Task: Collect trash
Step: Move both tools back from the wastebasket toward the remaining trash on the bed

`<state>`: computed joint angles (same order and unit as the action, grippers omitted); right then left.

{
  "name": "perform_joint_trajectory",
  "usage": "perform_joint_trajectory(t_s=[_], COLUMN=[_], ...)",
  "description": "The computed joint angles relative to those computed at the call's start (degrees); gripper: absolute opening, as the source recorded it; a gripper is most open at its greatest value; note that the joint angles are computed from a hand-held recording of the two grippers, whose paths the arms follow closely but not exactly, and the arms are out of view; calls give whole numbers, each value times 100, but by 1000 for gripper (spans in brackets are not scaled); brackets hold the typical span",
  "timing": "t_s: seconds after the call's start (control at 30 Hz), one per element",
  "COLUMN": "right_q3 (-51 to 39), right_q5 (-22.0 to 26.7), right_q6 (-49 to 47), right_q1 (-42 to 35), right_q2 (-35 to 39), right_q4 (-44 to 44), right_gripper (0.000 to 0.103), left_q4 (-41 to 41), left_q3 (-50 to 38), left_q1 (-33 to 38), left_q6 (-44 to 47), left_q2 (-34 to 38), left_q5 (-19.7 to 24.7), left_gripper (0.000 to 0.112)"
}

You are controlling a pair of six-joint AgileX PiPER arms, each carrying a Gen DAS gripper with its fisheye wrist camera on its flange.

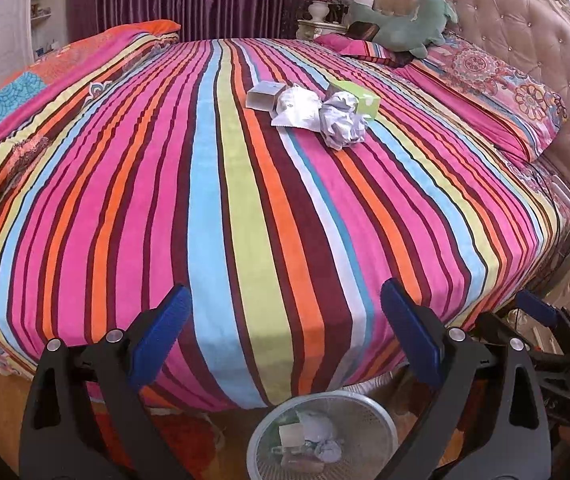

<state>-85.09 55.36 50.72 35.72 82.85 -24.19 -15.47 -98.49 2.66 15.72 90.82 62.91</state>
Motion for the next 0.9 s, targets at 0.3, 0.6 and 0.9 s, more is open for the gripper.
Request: perform_joint_trajectory(t_s=[0.3,0.6,0.9], right_q3=[-301,-531,-590], right_q5=[-120,-91,-313], right_q6=[-216,-379,-620], right_q1=[-88,-186,-506], right_q2=[170,344,497], right_q4=[80,144,416], right_gripper=[89,89,89], left_q4=[34,138,269], left_q3=[-558,-972,-1647], left_q1=[48,-13,-145], left_q6=[-171,-251,-365], left_q2=[336,662,1267], left_q5=[303,427,569], left_gripper=[93,93,93])
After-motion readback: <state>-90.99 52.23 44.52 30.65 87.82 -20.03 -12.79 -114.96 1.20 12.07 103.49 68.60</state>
